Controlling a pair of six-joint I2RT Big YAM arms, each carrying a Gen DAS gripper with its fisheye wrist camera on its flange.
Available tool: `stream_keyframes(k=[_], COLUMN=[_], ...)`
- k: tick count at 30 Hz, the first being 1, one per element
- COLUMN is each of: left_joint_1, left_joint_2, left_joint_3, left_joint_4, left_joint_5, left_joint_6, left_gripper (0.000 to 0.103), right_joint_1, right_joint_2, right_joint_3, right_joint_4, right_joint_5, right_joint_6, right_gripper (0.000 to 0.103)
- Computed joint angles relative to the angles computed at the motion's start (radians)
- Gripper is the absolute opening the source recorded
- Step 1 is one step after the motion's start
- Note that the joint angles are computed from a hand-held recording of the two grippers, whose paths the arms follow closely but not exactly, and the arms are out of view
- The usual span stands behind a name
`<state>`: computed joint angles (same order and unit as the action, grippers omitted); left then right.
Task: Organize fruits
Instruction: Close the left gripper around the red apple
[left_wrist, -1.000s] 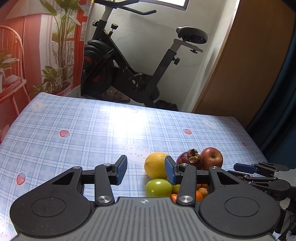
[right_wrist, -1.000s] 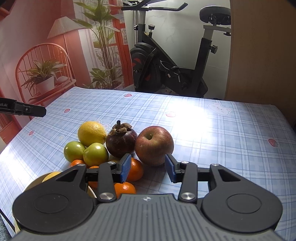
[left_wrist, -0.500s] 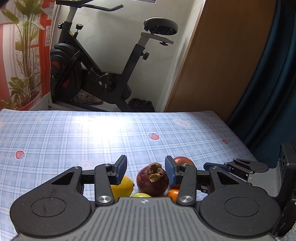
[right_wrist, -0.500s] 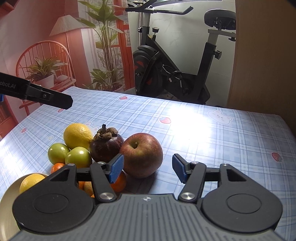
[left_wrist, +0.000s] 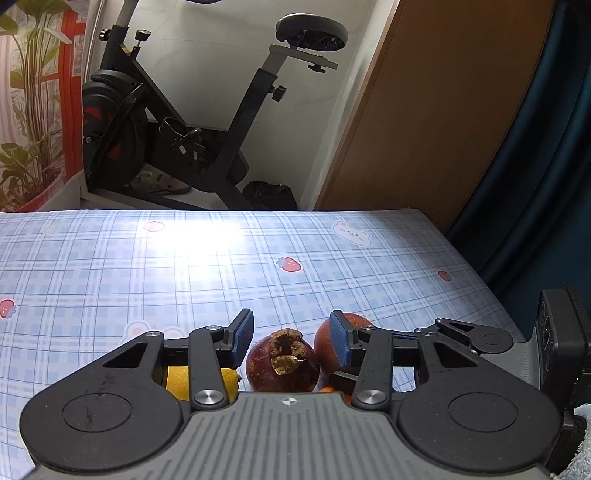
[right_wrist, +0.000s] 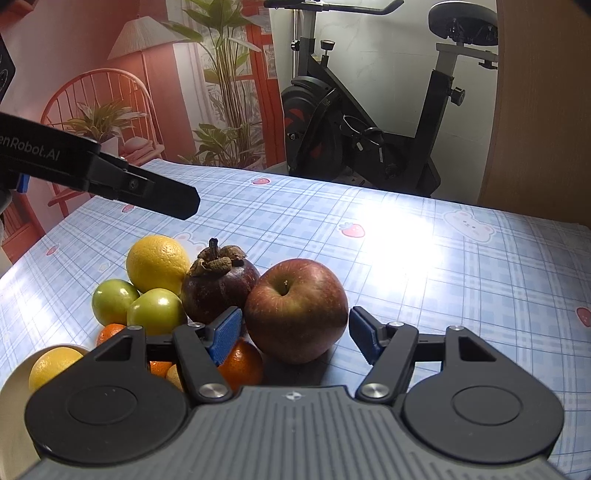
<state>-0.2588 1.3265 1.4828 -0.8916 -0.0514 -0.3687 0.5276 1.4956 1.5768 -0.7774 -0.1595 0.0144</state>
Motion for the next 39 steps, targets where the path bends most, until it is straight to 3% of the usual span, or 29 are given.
stream_keyframes(k=[11, 21, 25, 33, 39], left_joint_1=[0.007, 0.008, 0.008, 0.018, 0.033], left_joint_2=[0.054, 0.123, 0.146, 0.170, 0.154], left_joint_3=[0.008, 0.047, 0.055, 0.062, 0.041], left_joint_4=[0.041, 0.036, 0.028, 0.032, 0.046], left_joint_5=[0.121, 0.207, 0.231, 0.268, 0.296], left_joint_6=[-0.023, -0.054, -0.048, -0.042, -0.061], left_gripper=[0.048, 0.047, 0.047, 0.047, 0.039], right_joint_1=[-0.051, -0.079, -0.090, -0.059, -0.046], right_joint_2=[-0.033, -0.063, -0.073, -0.085, -0.055], right_joint_3=[-0.030, -0.071, -0.083, -0.112, -0.088], right_joint_4=[-0.018, -0.028, -0.028, -0.009, 0.014], right_joint_5=[-0.071, -0.014, -0.006, -0.030, -0.032], right_joint_6=[-0.055, -0.034, -0.007, -0.062, -0.093], right_gripper=[0.061, 0.052, 0.052, 0.053, 0.054])
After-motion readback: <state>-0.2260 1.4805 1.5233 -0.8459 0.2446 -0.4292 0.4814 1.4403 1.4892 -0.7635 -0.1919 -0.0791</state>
